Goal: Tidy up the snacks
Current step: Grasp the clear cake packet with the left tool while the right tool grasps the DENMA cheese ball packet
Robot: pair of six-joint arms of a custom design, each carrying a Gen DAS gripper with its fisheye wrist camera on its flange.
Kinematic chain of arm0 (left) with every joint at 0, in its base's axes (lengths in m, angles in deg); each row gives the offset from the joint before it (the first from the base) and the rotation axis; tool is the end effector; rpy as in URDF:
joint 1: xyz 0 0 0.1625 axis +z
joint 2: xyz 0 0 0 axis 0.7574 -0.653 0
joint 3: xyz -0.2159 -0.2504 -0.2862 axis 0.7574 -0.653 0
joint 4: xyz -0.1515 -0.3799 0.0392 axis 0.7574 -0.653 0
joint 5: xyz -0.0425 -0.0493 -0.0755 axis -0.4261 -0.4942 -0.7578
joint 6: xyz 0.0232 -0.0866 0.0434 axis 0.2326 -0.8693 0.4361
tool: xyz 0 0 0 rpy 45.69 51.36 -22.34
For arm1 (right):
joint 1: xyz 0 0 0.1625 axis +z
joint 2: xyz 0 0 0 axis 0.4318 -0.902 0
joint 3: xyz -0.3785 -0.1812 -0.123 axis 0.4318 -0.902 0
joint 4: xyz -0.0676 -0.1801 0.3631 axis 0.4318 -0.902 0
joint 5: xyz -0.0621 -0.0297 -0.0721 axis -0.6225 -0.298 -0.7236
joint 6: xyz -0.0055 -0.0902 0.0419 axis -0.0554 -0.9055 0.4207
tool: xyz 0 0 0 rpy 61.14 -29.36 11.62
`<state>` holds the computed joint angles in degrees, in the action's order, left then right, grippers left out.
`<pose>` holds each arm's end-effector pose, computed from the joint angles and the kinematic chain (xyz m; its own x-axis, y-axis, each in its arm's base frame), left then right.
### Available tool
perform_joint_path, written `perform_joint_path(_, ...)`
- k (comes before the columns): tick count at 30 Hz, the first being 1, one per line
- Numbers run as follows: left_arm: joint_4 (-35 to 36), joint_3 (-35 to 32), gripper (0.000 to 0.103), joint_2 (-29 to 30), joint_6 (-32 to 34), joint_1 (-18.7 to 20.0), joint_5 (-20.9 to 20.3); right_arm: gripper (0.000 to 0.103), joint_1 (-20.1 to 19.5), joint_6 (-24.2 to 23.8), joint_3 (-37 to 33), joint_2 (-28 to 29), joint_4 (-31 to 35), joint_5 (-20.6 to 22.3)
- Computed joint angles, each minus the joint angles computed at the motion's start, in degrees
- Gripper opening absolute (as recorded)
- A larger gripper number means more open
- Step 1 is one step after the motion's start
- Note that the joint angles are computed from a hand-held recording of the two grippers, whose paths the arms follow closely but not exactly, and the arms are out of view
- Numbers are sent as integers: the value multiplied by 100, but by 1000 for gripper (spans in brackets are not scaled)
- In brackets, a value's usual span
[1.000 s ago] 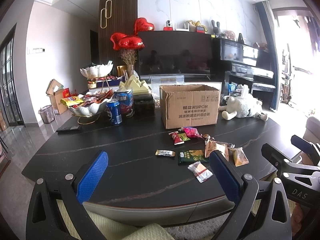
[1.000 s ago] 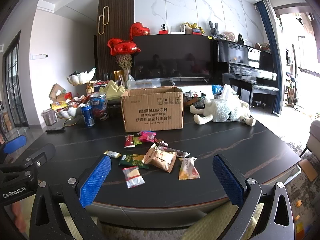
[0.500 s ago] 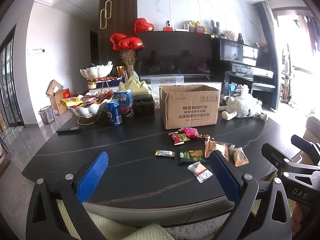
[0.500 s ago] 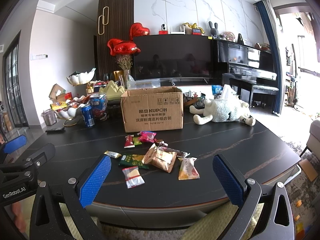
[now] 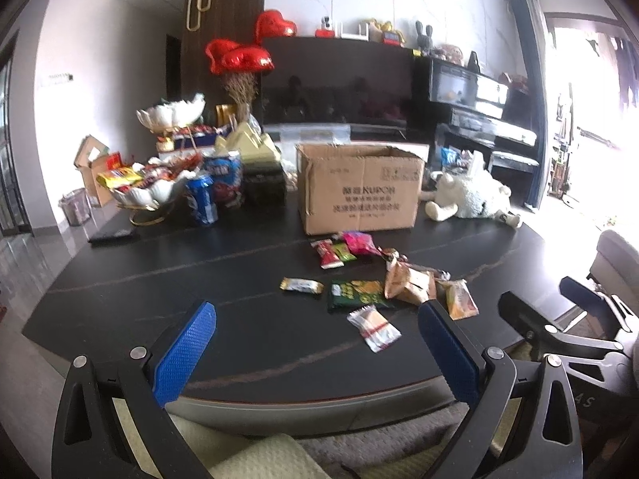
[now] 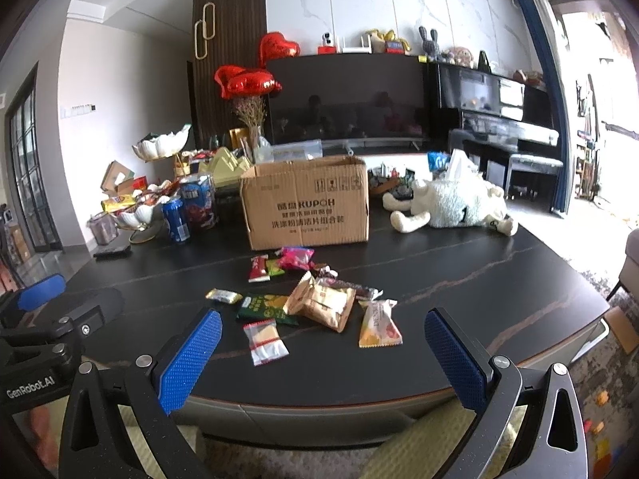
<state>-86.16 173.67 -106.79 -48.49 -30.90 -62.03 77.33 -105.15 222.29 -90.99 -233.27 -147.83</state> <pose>-0.3422 -0.3524 0.1420 -0.7168 -0.1505 -0.6809 0.5254 0.5254 -0.6692 0.1923 -0.3974 0.2698 -0.7250 -0.2620 0.6370 -0.6687 0.4891 -0.5599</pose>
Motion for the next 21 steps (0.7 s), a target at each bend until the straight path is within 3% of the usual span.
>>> perform_joint_path(5,-927,-92,100,293,754,307,-240,103,-222,105,-260,90,524,-59)
perform_joint_path(13,-1825,-409,95,792,1461,834,-635,103,-499,57,-758,339,1254,-240)
perform_joint_path(21,-1989,-995,89,1423,1782,1316,-1007,91,-833,88,-1258,640,1862,-207)
